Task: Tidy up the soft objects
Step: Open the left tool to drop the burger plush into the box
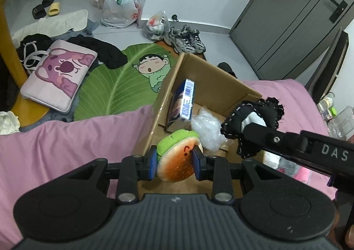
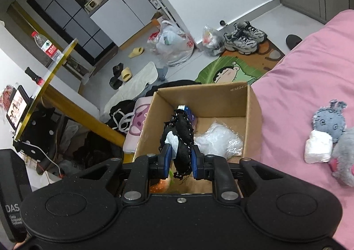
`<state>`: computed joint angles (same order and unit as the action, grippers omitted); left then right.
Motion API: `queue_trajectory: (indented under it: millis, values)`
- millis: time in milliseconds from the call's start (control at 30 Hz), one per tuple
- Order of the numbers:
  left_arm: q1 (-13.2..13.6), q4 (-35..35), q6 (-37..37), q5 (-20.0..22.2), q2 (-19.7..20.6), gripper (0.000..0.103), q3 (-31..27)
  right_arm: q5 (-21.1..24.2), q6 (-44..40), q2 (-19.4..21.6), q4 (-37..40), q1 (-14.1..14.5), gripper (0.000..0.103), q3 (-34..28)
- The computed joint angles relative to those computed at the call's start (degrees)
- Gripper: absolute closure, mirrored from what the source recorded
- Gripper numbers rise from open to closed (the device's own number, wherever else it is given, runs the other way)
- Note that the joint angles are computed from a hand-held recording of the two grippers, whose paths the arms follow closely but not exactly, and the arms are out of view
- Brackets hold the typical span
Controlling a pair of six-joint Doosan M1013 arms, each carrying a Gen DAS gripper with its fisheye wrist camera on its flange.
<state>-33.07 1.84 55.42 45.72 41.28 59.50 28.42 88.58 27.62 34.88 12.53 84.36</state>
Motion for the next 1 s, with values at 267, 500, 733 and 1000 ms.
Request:
queue_trajectory:
  millis: [267, 500, 733, 1000]
  values:
    - [-0.4, 0.63, -0.9, 1.11, 0.18, 0.067, -0.17, 2.47, -0.36, 0.92, 0.78, -0.02, 0.084, -0.86]
    - [-0.33, -0.44, -1.57, 1.83, -0.72, 0.062, 0.72, 3.48, 0.11, 1.54, 0.22, 0.51, 0.083, -1.86]
    - [-0.57, 1.29, -2.62, 1.45, -1.71, 0.061, 1.3, 5.32, -4.76, 1.76, 4.82, 0.36, 0.068, -2.36]
    - [-1.66, 8.9, -9.74, 1.1, -3.3, 0.037, 2.56, 3.16, -4.69, -0.64, 6.42, -0.53, 0.056, -0.05]
